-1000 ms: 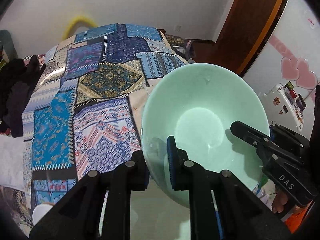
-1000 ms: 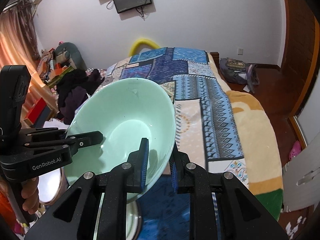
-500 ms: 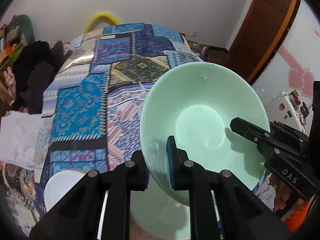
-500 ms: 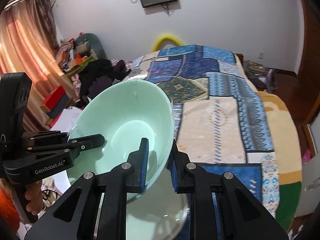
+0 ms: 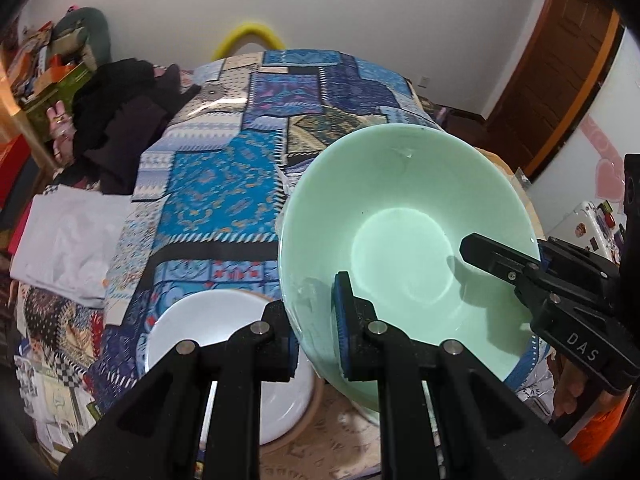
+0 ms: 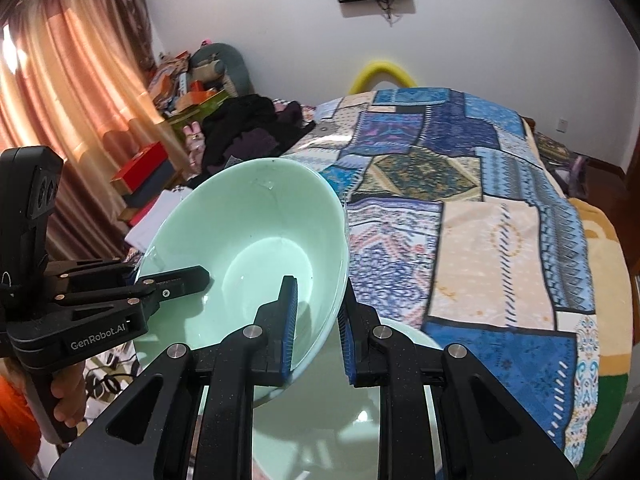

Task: Organize plates and bowls
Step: 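Carry the mint green bowl with both grippers over the bowl stack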

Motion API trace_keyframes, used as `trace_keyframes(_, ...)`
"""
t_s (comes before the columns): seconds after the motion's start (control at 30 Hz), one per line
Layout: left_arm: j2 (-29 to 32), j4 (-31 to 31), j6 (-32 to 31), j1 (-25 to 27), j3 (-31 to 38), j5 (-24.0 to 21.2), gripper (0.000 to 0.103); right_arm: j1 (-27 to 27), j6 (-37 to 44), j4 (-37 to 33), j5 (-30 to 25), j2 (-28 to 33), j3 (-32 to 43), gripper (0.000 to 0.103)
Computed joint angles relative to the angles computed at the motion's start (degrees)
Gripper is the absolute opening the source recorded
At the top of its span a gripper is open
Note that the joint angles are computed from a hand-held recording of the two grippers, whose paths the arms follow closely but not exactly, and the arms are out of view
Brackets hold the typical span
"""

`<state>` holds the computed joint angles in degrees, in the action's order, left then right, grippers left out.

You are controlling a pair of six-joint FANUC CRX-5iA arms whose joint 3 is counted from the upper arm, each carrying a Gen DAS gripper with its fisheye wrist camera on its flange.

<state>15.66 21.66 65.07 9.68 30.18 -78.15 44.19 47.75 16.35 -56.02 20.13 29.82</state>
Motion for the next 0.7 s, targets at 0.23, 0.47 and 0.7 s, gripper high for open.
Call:
trace_keyframes(0.23, -1.8, 0.1, -0.6, 2.9, -3.3, 0.3, 0.015, 1.0, 2.1, -2.4, -1.2, 2.3, 3.1, 0.019)
trace_keyframes(0.47, -4.3, -0.7, -3.2, 5.3, -7.9, 1.2, 0.015, 1.9, 5.3, -5.9, -3.8, 4.8, 6.9, 0.019)
trace_keyframes(0.7, -5.1, -1.6, -3.5, 7.6, -10.3, 0.7, 0.015, 2.6, 8.1, -9.3, -7.0, 8.0, 11.4, 0.019)
